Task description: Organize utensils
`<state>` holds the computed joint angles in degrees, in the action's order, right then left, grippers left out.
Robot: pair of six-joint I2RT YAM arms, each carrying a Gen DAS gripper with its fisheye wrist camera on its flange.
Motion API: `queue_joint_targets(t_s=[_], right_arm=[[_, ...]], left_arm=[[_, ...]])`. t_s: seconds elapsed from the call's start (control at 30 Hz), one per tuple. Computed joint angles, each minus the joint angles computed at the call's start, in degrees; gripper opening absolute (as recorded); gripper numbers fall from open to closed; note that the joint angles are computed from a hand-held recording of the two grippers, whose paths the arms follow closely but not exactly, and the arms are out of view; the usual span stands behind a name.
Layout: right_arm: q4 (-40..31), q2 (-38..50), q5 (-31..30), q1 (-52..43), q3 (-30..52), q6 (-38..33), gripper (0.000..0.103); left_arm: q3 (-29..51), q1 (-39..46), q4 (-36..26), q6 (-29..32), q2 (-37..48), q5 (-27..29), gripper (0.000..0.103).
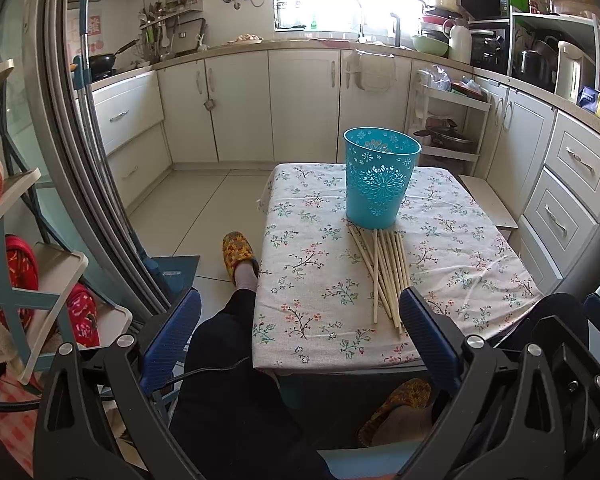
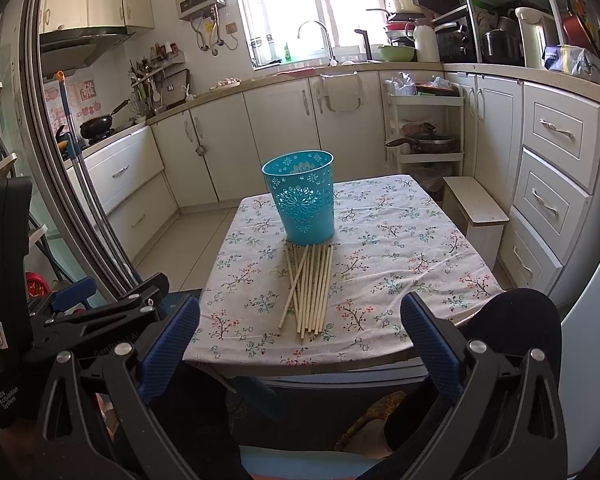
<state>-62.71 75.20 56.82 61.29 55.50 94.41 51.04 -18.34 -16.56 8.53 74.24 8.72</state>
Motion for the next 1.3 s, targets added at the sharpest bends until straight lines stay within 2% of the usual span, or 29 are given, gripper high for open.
queue_joint_targets(t_s=[0.9, 1.0, 1.3], right_arm=[[0.0, 0.3, 0.3, 0.4, 0.0, 0.2, 0.097], [-0.1, 0.4, 0.3, 0.5, 0.1, 0.3, 0.097], [1.1, 0.2, -0.5, 0.2, -0.2, 0.1, 0.097]], left_arm=[[0.4, -0.1, -0.4, 0.0, 0.1, -0.2, 0.095], [-1.8, 0.6, 2.3, 0.4, 0.7, 0.4, 0.095], [-1.7, 0.3, 3.1, 0.5, 1.2, -0.9, 0.095]])
